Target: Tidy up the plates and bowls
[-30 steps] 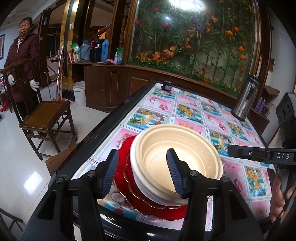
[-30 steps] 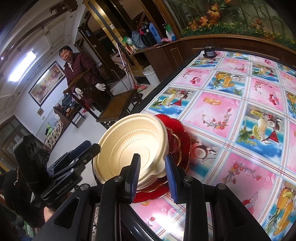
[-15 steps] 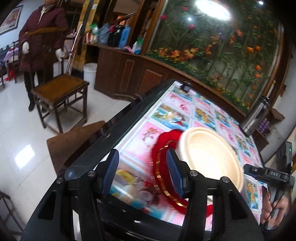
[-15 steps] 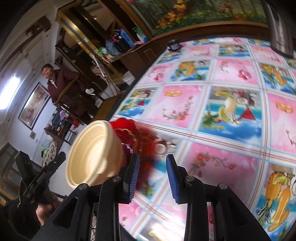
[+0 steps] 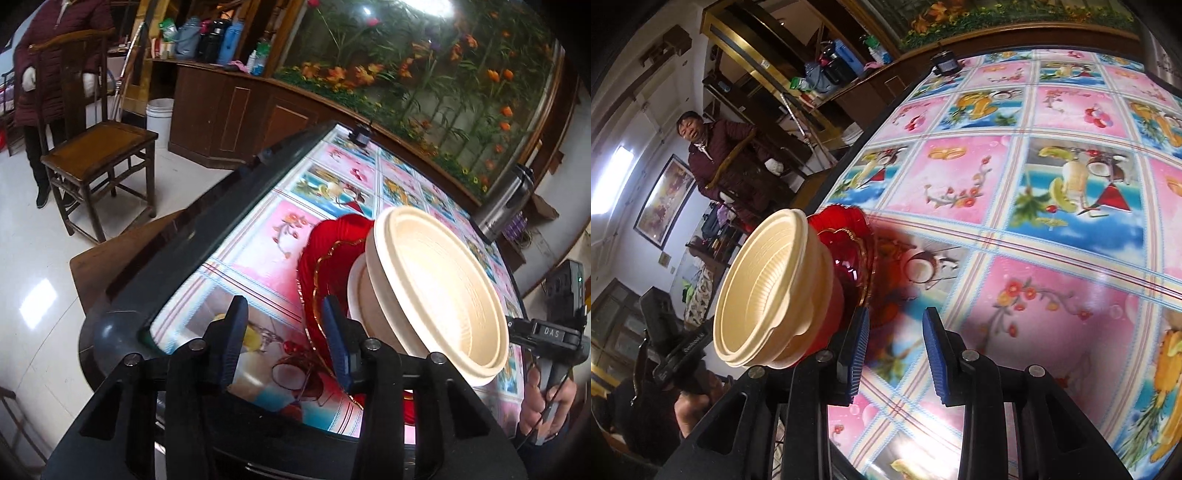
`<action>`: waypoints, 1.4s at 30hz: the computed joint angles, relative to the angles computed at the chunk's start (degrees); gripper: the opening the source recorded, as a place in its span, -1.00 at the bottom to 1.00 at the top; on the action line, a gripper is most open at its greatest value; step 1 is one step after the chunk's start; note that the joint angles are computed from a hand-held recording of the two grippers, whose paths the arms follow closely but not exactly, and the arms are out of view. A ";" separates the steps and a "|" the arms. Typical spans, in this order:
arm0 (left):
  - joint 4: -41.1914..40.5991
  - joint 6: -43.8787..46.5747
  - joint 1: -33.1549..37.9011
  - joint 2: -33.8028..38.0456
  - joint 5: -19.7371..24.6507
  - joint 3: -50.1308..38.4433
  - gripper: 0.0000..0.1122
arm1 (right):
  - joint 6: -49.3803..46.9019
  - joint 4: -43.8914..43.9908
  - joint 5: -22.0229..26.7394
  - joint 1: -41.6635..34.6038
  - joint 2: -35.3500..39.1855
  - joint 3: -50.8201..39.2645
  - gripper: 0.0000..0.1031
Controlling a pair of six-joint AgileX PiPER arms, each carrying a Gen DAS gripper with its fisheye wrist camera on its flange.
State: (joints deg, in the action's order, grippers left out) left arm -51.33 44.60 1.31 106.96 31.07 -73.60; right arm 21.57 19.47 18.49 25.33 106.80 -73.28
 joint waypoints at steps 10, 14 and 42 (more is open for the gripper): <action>4.42 -2.78 -2.77 4.35 0.86 -3.31 -0.31 | -4.56 3.64 2.19 0.64 4.77 -5.33 -0.38; 5.45 -3.44 -3.51 5.46 0.60 -4.18 -0.36 | -0.32 -0.34 3.77 1.01 6.85 -8.34 -0.45; 31.41 -33.35 -27.06 18.01 11.02 -30.42 -0.53 | 16.72 -17.89 -2.79 -8.10 -8.33 12.46 -0.65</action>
